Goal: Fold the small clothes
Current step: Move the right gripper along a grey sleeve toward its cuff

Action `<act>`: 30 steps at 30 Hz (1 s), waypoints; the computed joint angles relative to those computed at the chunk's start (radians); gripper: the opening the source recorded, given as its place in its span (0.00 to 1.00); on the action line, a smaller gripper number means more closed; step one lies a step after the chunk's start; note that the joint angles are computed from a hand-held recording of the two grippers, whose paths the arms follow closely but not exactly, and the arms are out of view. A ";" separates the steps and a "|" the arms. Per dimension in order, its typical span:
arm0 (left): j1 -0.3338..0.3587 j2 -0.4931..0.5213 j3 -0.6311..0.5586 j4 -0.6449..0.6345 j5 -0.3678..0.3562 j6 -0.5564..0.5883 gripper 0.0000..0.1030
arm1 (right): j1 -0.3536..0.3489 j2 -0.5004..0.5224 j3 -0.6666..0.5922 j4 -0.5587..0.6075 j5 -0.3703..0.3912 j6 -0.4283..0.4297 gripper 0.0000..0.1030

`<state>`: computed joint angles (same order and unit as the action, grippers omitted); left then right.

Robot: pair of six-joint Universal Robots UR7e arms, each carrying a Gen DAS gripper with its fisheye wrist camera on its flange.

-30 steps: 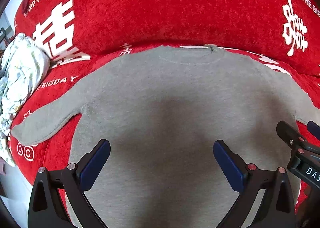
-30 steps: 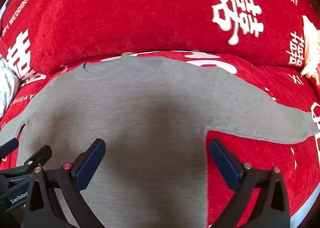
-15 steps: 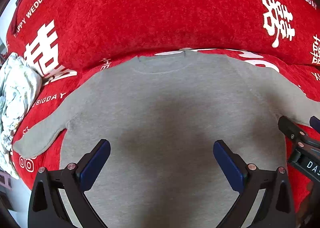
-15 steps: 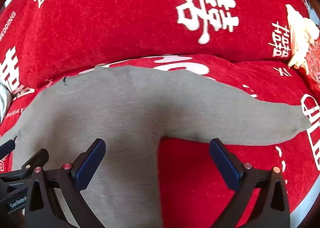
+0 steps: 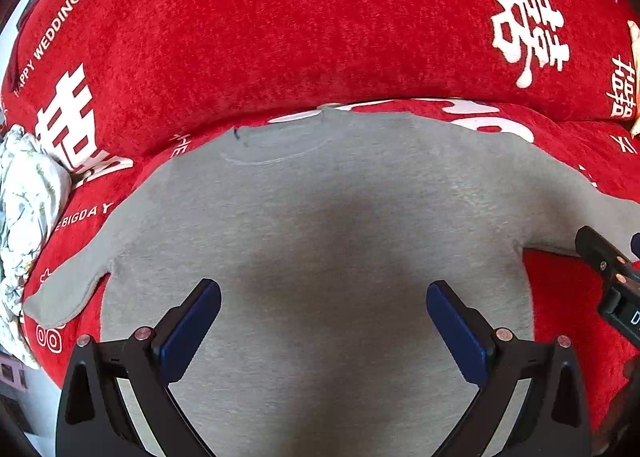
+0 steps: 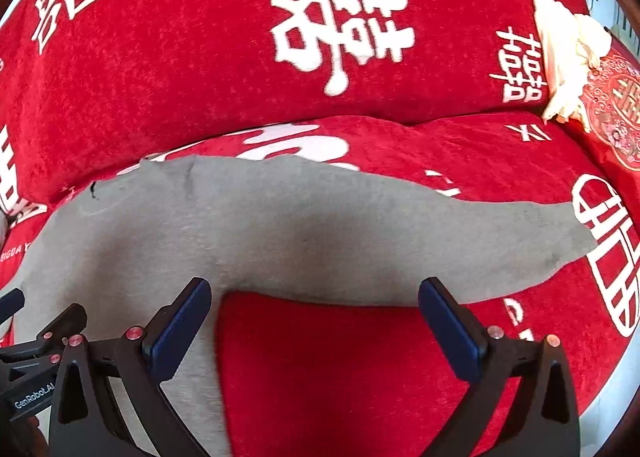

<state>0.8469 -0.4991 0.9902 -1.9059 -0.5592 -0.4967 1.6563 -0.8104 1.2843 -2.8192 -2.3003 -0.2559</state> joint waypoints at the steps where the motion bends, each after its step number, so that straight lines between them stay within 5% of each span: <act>1: -0.001 0.004 -0.005 0.001 0.000 0.001 1.00 | -0.003 -0.003 0.001 -0.003 -0.001 -0.002 1.00; 30: -0.030 0.214 -0.289 0.117 -0.030 0.042 1.00 | -0.107 -0.072 0.021 -0.064 -0.017 -0.038 1.00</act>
<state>0.8167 -0.2849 0.7011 -1.7889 -0.5895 -0.4551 1.5498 -0.8829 1.3053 -2.8834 -2.3170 -0.2940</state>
